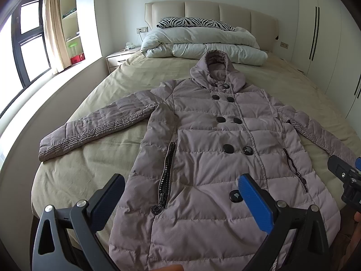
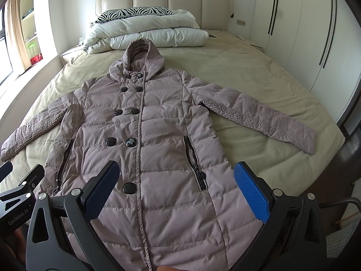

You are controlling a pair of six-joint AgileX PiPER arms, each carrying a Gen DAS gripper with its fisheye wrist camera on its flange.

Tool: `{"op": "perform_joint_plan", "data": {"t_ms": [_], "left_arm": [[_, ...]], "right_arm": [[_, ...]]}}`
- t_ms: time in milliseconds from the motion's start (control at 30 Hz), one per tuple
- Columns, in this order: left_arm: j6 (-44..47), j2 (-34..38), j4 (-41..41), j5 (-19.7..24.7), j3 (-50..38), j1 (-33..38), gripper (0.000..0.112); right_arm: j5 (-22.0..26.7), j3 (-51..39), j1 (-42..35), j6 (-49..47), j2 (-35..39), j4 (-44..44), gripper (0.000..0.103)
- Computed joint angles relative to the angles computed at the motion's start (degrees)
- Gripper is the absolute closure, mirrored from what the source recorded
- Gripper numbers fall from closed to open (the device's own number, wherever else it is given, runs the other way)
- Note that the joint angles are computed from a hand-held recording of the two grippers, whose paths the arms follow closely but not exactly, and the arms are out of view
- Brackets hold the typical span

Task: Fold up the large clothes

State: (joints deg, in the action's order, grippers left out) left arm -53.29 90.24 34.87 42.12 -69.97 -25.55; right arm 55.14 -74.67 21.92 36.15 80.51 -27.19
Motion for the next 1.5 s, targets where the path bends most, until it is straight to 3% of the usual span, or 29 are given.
{"op": "perform_joint_plan", "data": {"t_ms": [1333, 1433, 1500], "left_arm": [[1.9, -0.5, -2.0, -0.9, -0.6, 0.7, 0.009], [5.5, -0.6, -7.9, -3.6, -0.4, 2.8, 0.009], [6.3, 0.0, -9.2, -4.4, -0.6, 3.1, 0.009]], "right_arm": [[-1.3, 0.9, -2.0, -2.5, -0.8, 2.0, 0.000], [-3.8, 1.6, -4.8, -5.3, -1.4, 6.5, 0.000], [-6.4, 2.4, -11.4, -12.9, -3.0, 15.7, 0.000]]}}
